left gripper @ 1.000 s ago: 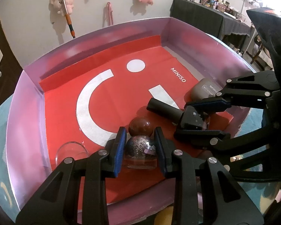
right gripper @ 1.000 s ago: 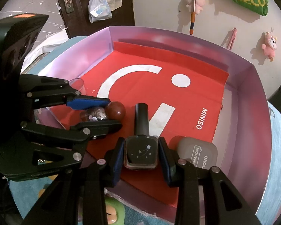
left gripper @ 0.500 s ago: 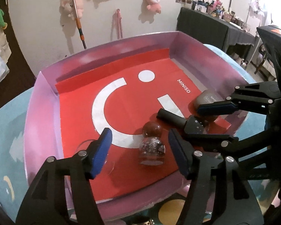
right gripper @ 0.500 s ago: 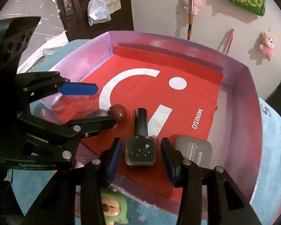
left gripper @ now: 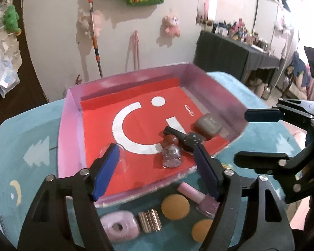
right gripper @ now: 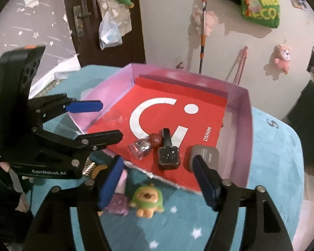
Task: Organize rigid objects
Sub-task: 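Withdraw both tools from the box back over the table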
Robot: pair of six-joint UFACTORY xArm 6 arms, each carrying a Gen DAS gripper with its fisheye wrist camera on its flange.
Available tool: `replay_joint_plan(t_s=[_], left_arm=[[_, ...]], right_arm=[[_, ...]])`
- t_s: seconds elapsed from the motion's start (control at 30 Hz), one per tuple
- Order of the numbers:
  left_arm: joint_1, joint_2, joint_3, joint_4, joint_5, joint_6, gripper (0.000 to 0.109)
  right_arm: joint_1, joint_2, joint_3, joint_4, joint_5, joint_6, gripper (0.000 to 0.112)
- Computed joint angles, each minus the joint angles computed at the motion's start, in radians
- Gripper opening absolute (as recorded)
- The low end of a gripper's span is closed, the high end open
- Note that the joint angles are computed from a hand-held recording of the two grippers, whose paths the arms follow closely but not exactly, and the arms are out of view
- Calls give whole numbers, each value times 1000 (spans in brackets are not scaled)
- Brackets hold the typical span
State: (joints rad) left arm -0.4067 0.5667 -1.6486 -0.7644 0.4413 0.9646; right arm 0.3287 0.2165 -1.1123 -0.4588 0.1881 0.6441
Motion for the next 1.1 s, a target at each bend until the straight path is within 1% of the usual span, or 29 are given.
replay_joint_plan(t_s=[0.03, 0.1, 0.23, 0.33, 0.43, 0.5, 0.57, 0.67, 0.77, 0.87, 1.03, 1.1], left_arm=[[-1, -30, 39, -43, -18, 33, 80], [-3, -83, 104, -130, -43, 105, 81], [-6, -186, 232, -307, -81, 248, 84], [-12, -256, 319, -460, -113, 374, 92], [-18, -316, 394, -612, -137, 512, 92], [-18, -356, 447, -678, -145, 564, 92], [-15, -380, 482, -711, -142, 574, 92], [-10, -413, 535, -796, -150, 637, 92], [-23, -418, 564, -869, -198, 701, 92], [-27, -414, 585, -909, -214, 731, 92], [-36, -386, 602, -920, -236, 731, 92], [-38, -376, 604, -920, -241, 724, 92]], right_arm=[[1, -24, 20, -45, -5, 51, 80], [2, -72, 59, -153, -12, 175, 86], [10, -158, 128, -365, -16, 418, 94], [25, -216, 169, -533, 13, 606, 96], [51, -259, 198, -677, 58, 789, 100], [74, -289, 223, -765, 99, 907, 103], [98, -311, 243, -814, 142, 983, 103], [139, -336, 275, -874, 217, 1088, 103], [175, -343, 304, -928, 267, 1194, 103], [189, -324, 313, -961, 270, 1258, 103], [202, -268, 313, -1011, 262, 1347, 103], [217, -246, 309, -1020, 282, 1371, 103]])
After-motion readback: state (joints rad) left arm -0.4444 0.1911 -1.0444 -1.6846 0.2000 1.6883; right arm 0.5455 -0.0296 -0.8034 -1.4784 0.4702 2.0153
